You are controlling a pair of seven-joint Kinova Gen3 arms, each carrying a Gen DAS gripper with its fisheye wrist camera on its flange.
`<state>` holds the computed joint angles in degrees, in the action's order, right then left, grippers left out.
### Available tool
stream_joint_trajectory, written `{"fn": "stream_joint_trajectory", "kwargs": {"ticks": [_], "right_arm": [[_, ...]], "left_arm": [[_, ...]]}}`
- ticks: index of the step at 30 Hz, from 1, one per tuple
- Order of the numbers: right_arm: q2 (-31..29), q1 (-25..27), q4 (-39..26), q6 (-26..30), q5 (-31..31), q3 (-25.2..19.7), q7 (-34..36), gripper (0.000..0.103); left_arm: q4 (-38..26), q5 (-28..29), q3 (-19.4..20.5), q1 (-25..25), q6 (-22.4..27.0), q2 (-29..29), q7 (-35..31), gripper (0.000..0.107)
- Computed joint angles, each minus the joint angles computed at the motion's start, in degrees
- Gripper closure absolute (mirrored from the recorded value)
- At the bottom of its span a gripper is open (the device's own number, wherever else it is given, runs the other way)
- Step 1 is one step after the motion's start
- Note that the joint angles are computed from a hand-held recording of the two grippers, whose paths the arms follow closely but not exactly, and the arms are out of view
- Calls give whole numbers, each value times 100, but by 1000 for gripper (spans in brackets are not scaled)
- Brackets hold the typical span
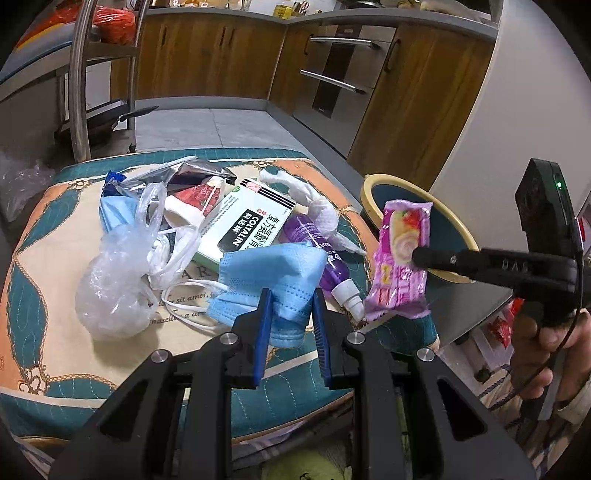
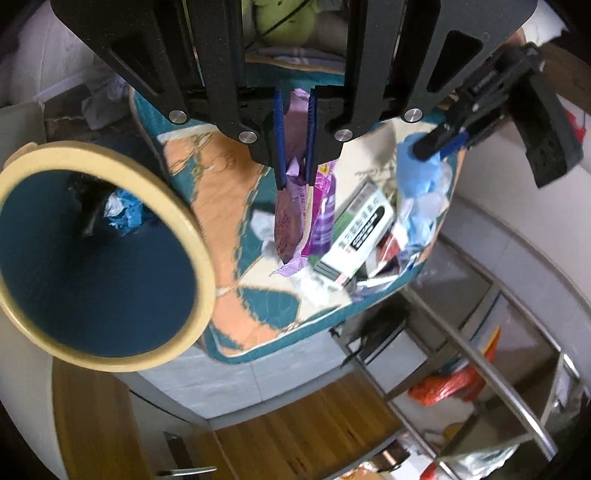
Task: Collect trash
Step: 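Carry the pink wrapper over the bin with the right gripper while the left carries the mask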
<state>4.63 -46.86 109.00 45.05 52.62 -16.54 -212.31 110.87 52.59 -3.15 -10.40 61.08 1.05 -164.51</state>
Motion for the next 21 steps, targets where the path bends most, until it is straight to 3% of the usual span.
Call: {"fn": "stream_joint_trajectory", "kwargs": {"ticks": [10,16,21], "right_arm": [[-202,13,68,311,28,-135,-47,92],[-494,39,33,942,-60,-352,269,92],[-792,149,81,1605,-187,-612,448,92]], "left_arm": [[-96,257,-71,-66,383,-96,-107,87],[-261,518,-44,37,735,-163,-67,87],[-410,586,198,361,629,-127,161,87]]}}
